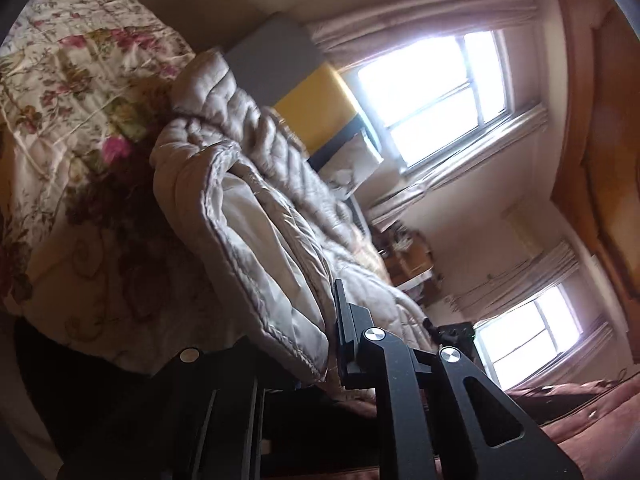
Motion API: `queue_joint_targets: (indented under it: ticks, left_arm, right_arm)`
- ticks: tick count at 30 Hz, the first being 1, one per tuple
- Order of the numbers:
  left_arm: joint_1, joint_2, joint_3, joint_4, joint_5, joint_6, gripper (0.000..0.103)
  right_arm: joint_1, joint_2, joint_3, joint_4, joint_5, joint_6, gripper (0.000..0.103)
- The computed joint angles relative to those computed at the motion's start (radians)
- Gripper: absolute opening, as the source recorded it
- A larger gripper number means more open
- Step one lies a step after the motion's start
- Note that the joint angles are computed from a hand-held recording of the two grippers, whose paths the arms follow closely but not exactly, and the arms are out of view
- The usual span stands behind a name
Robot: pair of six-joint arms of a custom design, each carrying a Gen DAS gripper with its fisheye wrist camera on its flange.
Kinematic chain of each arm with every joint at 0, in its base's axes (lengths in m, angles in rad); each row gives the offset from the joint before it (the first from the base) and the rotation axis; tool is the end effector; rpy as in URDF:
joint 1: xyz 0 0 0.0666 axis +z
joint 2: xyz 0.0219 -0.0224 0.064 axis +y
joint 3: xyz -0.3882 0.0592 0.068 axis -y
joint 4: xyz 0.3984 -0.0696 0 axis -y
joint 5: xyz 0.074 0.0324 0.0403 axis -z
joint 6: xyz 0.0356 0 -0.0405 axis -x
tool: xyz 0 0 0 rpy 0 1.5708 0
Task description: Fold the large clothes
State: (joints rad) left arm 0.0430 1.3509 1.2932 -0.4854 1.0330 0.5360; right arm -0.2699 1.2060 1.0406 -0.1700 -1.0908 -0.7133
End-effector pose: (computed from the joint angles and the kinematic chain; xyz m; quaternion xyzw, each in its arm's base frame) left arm 0.4811 -0.0103 0.4535 0.0165 0.7950 -0.5214 0.3096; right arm 0.4181 -0.0833 0.4220 0.0641 0.7562 0.5214 0.3900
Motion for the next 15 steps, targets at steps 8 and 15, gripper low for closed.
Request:
queue_joint_targets:
  ticks: [8, 15]
  left_arm:
    - [0.014, -0.05, -0.029, 0.143, 0.081, 0.141, 0.01]
    - [0.047, -0.146, -0.095, 0.328, 0.132, 0.302, 0.01]
  right_arm:
    - [-0.02, -0.049, -0.02, 0.192, -0.043, -0.166, 0.026]
    - [-0.078, -0.13, -0.074, 0.405, -0.165, -0.378, 0.026]
